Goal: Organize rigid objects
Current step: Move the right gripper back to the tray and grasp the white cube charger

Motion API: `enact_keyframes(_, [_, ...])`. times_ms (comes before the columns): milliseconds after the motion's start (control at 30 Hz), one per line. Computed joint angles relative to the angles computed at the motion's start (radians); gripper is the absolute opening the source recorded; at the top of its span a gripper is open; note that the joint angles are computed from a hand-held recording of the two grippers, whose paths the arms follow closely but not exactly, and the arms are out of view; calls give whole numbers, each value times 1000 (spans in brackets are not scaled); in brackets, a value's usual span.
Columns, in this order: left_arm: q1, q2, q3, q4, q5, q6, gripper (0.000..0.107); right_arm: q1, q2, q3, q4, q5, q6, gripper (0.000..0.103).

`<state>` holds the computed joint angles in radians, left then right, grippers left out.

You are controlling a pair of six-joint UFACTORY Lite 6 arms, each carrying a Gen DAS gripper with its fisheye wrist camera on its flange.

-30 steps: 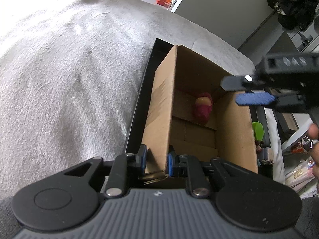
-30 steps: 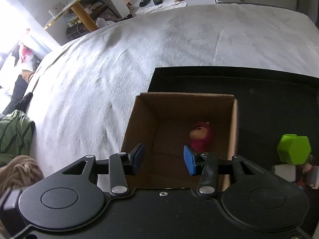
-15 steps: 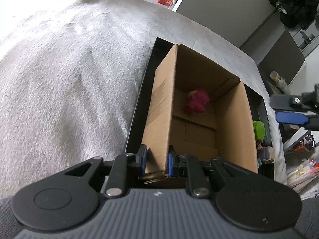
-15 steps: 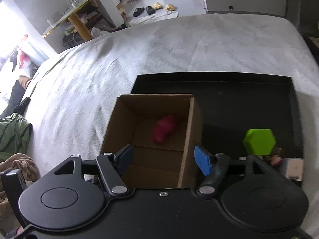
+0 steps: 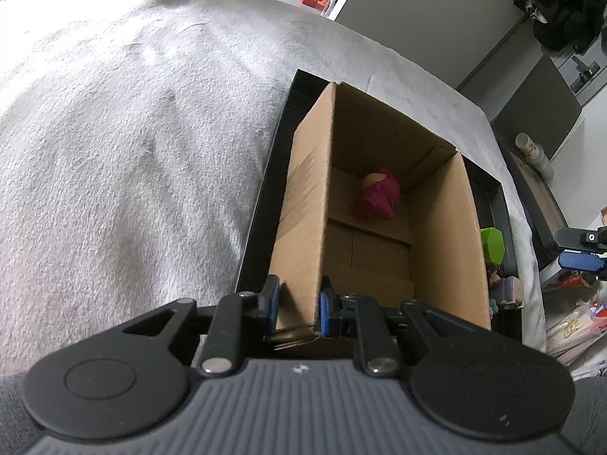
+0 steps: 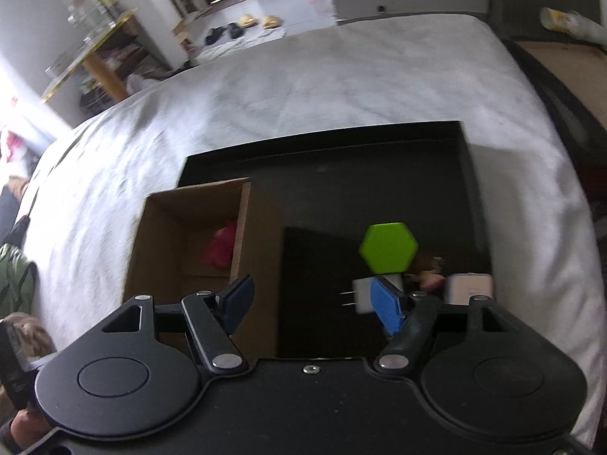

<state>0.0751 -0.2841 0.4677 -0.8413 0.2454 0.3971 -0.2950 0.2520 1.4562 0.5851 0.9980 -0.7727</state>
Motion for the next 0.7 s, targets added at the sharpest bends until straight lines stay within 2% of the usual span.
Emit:
enact_keyframes(267, [18, -5, -4, -46, 14, 49, 19, -48, 143, 112, -129, -38, 123, 68])
enact_keyframes(567, [19, -5, -3, -46, 18, 40, 19, -68, 260, 178, -194, -71, 147, 67])
enact_keyframes(667, [20, 1, 1, -54, 20, 42, 19, -72, 296, 209, -212, -69, 156, 64])
enact_keyframes(700, [21, 4, 3, -56, 20, 45, 19, -74, 313, 222, -218, -66, 162, 60])
